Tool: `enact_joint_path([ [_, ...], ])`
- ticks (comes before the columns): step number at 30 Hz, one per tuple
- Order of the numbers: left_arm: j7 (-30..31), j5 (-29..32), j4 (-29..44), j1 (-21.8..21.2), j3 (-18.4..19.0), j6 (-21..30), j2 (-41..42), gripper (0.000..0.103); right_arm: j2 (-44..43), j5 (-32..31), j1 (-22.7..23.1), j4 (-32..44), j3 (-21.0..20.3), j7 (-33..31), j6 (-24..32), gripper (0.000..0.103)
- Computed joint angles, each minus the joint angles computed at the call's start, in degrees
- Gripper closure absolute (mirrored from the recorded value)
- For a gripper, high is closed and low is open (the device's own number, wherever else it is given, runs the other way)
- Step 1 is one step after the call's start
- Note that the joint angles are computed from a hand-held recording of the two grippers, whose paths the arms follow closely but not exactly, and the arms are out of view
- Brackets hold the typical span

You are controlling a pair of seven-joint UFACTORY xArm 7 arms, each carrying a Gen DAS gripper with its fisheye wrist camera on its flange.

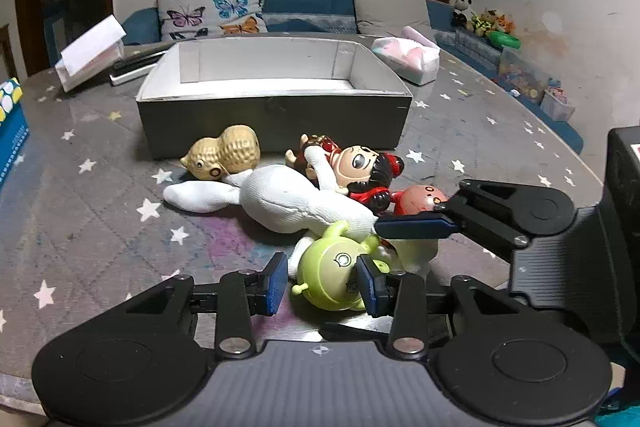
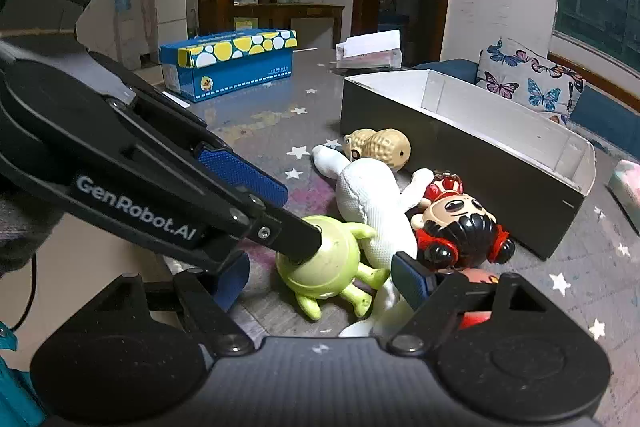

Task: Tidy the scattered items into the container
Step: 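Lift the green alien toy in the left gripper toward the white box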

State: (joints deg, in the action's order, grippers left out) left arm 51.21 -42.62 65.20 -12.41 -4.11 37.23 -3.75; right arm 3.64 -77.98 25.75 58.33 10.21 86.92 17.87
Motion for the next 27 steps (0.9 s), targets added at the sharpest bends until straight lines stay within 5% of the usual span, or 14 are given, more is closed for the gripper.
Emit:
enact_joint_path([
  [17, 0.48, -3.40, 4.37, 2.59, -0.22, 7.65, 3.68, 0.059, 1.81, 2.84, 0.87, 1.02, -0.94, -0.83, 0.93, 0.023],
  [22, 0.22, -3.14, 5.37, 3.10, -0.46, 9.13, 4.57, 0.056, 1.76, 1.62, 1.14, 1.00, -1.10, 0.78, 1.71, 0.034],
  [27, -0.79, -3.44, 6.00, 3.69, -0.69, 10.42, 5.25, 0.055, 1.32, 0.63, 0.73, 0.52, -0.99, 2.43, 1.30, 0.034],
])
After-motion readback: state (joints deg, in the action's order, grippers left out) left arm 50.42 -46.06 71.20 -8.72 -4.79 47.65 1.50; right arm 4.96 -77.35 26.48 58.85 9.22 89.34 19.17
